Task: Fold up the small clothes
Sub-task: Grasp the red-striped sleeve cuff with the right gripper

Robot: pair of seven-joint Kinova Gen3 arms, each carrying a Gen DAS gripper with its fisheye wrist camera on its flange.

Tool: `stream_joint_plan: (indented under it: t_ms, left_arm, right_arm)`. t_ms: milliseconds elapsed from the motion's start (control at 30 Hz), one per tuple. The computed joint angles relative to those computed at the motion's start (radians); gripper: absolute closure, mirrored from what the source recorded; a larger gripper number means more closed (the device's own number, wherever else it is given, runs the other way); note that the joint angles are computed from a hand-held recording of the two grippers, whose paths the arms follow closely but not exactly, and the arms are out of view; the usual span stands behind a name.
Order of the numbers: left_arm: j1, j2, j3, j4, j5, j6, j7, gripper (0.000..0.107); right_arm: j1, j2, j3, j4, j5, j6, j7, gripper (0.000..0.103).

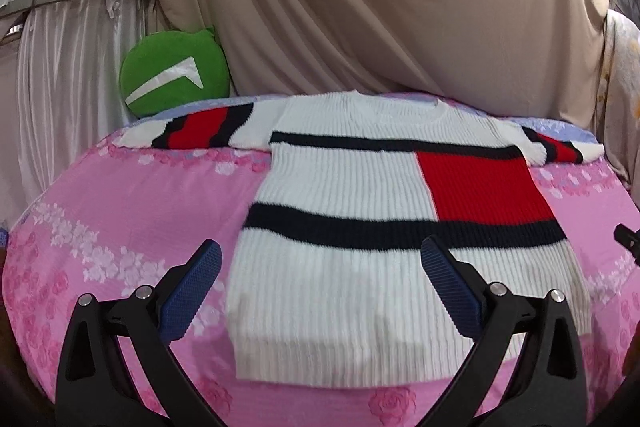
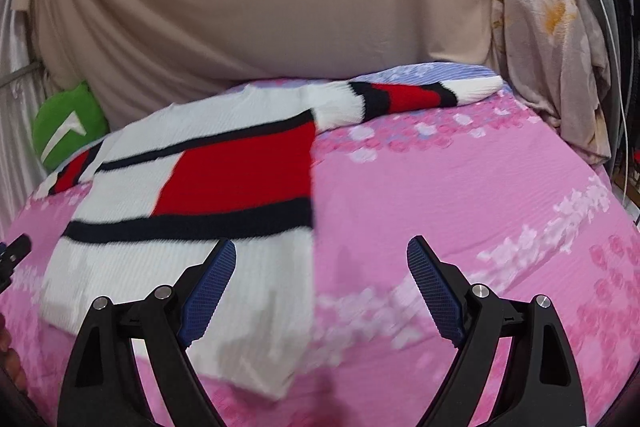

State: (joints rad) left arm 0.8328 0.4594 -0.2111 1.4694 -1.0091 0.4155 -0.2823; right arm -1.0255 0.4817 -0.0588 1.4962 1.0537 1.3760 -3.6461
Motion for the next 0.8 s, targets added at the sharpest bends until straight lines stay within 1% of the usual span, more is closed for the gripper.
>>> stream_joint_plan:
  t_ms: [33,67,100,133,167,200,267,300,400,467,533,567,600,633,667,733,767,800]
  left_arm:
    - [-0.010,0.015,-0.005,-0.036,0.017,0.004,-0.024,0.010]
    - [-0.031,0.030,0.008,-0.074,0.047,0.020,-0.065,0.010]
    - [-0.064,0.042,0.039,-0.109,0.073,0.031,-0.106,0.010]
    - [-0.108,0.060,0.084,-0.153,0.094,0.045,-0.146,0.010]
    - [-0.135,0.078,0.111,-0.193,0.121,0.060,-0.187,0.010]
    - [-0.146,0.097,0.119,-0.228,0.144,0.073,-0.220,0.010]
    - [-0.143,0.146,0.099,-0.316,0.210,0.104,-0.297,0.010]
    - [-0.146,0.166,0.099,-0.350,0.228,0.117,-0.323,0.010]
    - [-0.170,0.232,0.118,-0.470,0.301,0.159,-0.413,0.010]
    - [-0.203,0.278,0.155,-0.556,0.367,0.191,-0.489,0.010]
    - [-0.223,0.328,0.178,-0.645,0.421,0.234,-0.552,0.010]
    - [-0.224,0.354,0.179,-0.691,0.442,0.259,-0.575,0.010]
    - [-0.224,0.376,0.173,-0.727,0.456,0.276,-0.592,0.010]
    - [-0.222,0.400,0.165,-0.765,0.467,0.292,-0.609,0.010]
    - [-0.221,0.421,0.158,-0.798,0.479,0.306,-0.625,0.010]
    - [-0.224,0.464,0.152,-0.875,0.511,0.346,-0.664,0.010]
    - [-0.226,0.480,0.149,-0.906,0.527,0.360,-0.683,0.010]
    - [-0.226,0.499,0.143,-0.939,0.541,0.377,-0.699,0.010]
  right_arm:
    - [0.025,-0.038,0.020,0.046,0.001,-0.029,-0.003,0.017]
    - [0.068,-0.076,0.023,0.090,0.003,-0.070,-0.006,0.017]
    - [0.114,-0.109,0.012,0.127,0.006,-0.111,-0.010,0.017]
    - [0.160,-0.137,0.019,0.160,0.007,-0.151,-0.020,0.017]
    - [0.207,-0.160,0.017,0.189,0.013,-0.192,-0.034,0.017]
    - [0.253,-0.175,0.030,0.208,0.009,-0.233,-0.041,0.017]
    - [0.346,-0.196,0.032,0.246,0.019,-0.314,-0.057,0.017]
    - [0.392,-0.197,0.041,0.255,0.023,-0.355,-0.064,0.017]
    - [0.531,-0.194,0.031,0.278,0.046,-0.477,-0.101,0.018]
    - [0.624,-0.182,0.017,0.288,0.080,-0.558,-0.163,0.018]
    - [0.716,-0.160,-0.004,0.291,0.121,-0.639,-0.234,0.018]
    - [0.762,-0.150,-0.015,0.288,0.134,-0.680,-0.254,0.018]
    - [0.792,-0.139,-0.008,0.281,0.133,-0.721,-0.258,0.018]
    - [0.807,-0.121,0.017,0.267,0.117,-0.761,-0.255,0.018]
    - [0.804,-0.109,0.047,0.254,0.099,-0.784,-0.244,0.018]
    - [0.758,-0.079,0.140,0.213,0.047,-0.801,-0.204,0.028]
    - [0.737,-0.069,0.181,0.199,0.040,-0.817,-0.189,0.033]
    - [0.735,-0.063,0.205,0.186,0.030,-0.850,-0.167,0.058]
